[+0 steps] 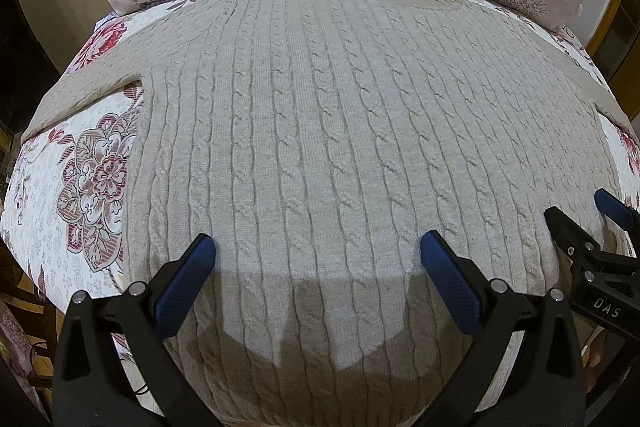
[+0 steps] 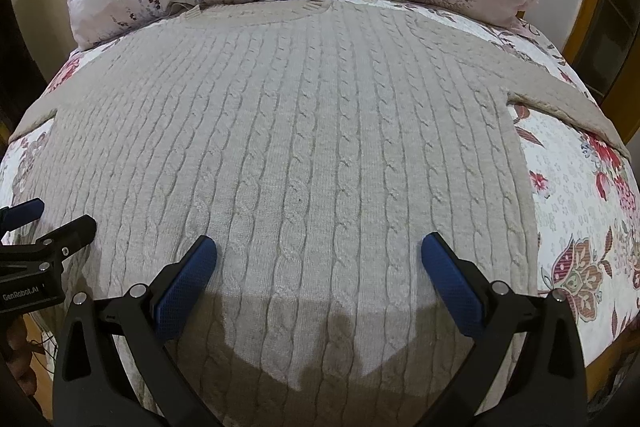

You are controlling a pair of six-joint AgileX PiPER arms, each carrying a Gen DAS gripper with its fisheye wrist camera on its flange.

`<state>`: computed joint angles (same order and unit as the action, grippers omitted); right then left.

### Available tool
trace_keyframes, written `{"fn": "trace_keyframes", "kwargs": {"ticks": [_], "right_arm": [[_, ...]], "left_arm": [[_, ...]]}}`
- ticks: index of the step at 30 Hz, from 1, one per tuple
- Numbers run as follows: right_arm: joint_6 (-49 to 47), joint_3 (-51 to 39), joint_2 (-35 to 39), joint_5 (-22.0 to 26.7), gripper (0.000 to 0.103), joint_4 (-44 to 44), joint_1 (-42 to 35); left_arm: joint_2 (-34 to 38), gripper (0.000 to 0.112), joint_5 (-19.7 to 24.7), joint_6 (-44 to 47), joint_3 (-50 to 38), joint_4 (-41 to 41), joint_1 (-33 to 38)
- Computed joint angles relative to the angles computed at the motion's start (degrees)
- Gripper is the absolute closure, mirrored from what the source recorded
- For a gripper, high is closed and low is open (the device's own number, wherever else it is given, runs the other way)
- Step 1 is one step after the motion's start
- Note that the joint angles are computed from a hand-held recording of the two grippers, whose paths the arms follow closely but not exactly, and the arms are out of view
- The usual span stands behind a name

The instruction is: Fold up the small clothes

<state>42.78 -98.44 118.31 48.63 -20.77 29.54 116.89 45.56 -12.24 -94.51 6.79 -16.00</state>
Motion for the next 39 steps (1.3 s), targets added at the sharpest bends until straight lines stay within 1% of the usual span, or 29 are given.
{"fn": "trace_keyframes", "kwargs": {"ticks": [4, 6, 7, 8, 10, 12, 14, 15, 16, 17, 18, 19, 20, 21, 22, 23, 25, 27, 28, 29, 30, 31, 32, 33, 35, 36, 39], "right_arm": [[-1.18, 0.40, -0.13, -0.85, 0.002, 0.24, -0.16], [-1.44, 1.74, -0.71, -2.33, 0.002, -0.02, -0.18], [-1.91, 3.29, -1.46, -4.05, 0.002, -0.09, -0.34], [-2.92, 4.07, -1.93, -4.77, 0.002, 0.47, -0.55], [-9.14, 3.87, -2.23, -4.93, 0.002, 4.85, -1.83], [-16.76, 3.36, -2.83, -4.88, 0.002, 11.94, -4.71], [-16.89, 6.93, -6.47, -9.22, 0.002, 15.03, -9.83], [-15.73, 8.74, -8.60, -11.84, 0.002, 16.00, -14.24], [-15.30, 9.26, -9.47, -12.88, 0.004, 16.97, -17.11], [-15.26, 9.16, -10.05, -13.49, 0.011, 18.94, -21.56], [-15.58, 7.80, -9.71, -12.76, 0.018, 21.15, -25.89], [-13.61, 5.01, -8.38, -10.98, 0.033, 22.70, -31.62], [-13.90, 2.98, -7.19, -9.95, 0.045, 25.79, -36.14], [-12.68, 0.70, -5.66, -8.90, 0.050, 27.90, -40.25], [-10.40, -2.59, -3.13, -7.36, 0.058, 30.20, -45.11], [-8.32, -5.81, -0.61, -5.83, 0.062, 31.90, -48.78], [-4.55, -11.42, 3.75, -3.18, 0.062, 32.72, -53.05], [-2.78, -17.43, 8.43, 0.04, 0.063, 33.68, -55.40], [-2.71, -18.43, 9.48, 0.81, 0.071, 34.11, -55.79], [-3.31, -18.82, 10.47, 0.57, 0.083, 35.16, -56.21], [-2.71, -19.18, 11.00, -0.34, 0.088, 34.30, -56.07], [-2.60, -21.38, 12.53, 0.09, 0.093, 32.59, -55.63], [-2.94, -22.11, 12.71, 0.61, 0.095, 32.10, -55.57], [-3.11, -25.12, 14.04, 1.94, 0.095, 30.85, -55.40], [-2.92, -26.29, 12.59, 0.06, 0.096, 25.14, -52.21], [-5.16, -26.54, 11.07, -1.79, 0.096, 23.88, -49.77], [-12.04, -31.10, 9.90, -4.12, 0.096, 25.77, -43.06]], "left_arm": [[-0.40, 0.011, -0.43, -0.02, 0.50, 0.01, -0.11], [-0.64, 0.011, -0.89, -0.05, 0.97, 0.11, -0.09], [-0.76, 0.011, -1.24, -0.08, 1.41, 0.11, -0.07], [-0.80, 0.011, -1.29, -0.14, 1.48, 0.14, -0.09], [-1.18, 0.011, -2.00, -0.09, 2.28, 0.15, 0.03], [-1.43, 0.011, -2.05, 0.27, 2.46, -0.15, 0.01], [-1.32, 0.011, -1.09, 2.49, 1.50, -2.76, 0.94], [-1.47, 0.011, -1.17, 3.40, 1.37, -4.24, 1.58], [-1.72, 0.011, -1.47, 3.82, 1.25, -5.62, 2.37], [-1.92, 0.011, -1.99, 3.96, 1.14, -6.84, 3.27], [-2.18, 0.011, -3.03, 4.48, 1.08, -9.00, 4.69], [-2.34, 0.011, -3.80, 5.07, 1.19, -10.41, 5.55], [-2.70, 0.011, -5.85, 6.27, 1.65, -13.62, 7.30], [-2.95, 0.011, -6.96, 6.49, 1.93, -14.93, 8.17], [-3.27, 0.011, -8.38, 5.21, 2.24, -14.87, 8.96], [-3.30, 0.011, -9.40, 2.30, 1.98, -12.74, 9.31], [-2.75, 0.011, -9.70, -3.63, 0.34, -7.01, 9.36], [-1.51, 0.011, -7.83, -6.67, -2.55, -4.30, 10.17], [-1.43, 0.011, -7.48, -8.11, -2.96, -3.04, 10.42], [-1.07, 0.011, -7.00, -9.59, -3.96, -1.80, 10.96], [-1.11, 0.011, -6.91, -10.09, -4.13, -1.49, 11.38], [-1.07, 0.011, -6.92, -9.77, -4.71, -2.42, 12.67], [-0.77, 0.011, -6.72, -9.68, -5.63, -3.13, 13.85], [-1.16, 0.011, -7.04, -9.83, -5.37, -3.40, 14.74], [-0.30, 0.011, -6.75, -10.64, -7.62, -4.46, 17.67], [0.56, 0.011, -6.28, -10.34, -9.25, -5.86, 19.21], [5.45, 0.011, -2.78, -8.83, -17.55, -13.32, 25.11]]}}
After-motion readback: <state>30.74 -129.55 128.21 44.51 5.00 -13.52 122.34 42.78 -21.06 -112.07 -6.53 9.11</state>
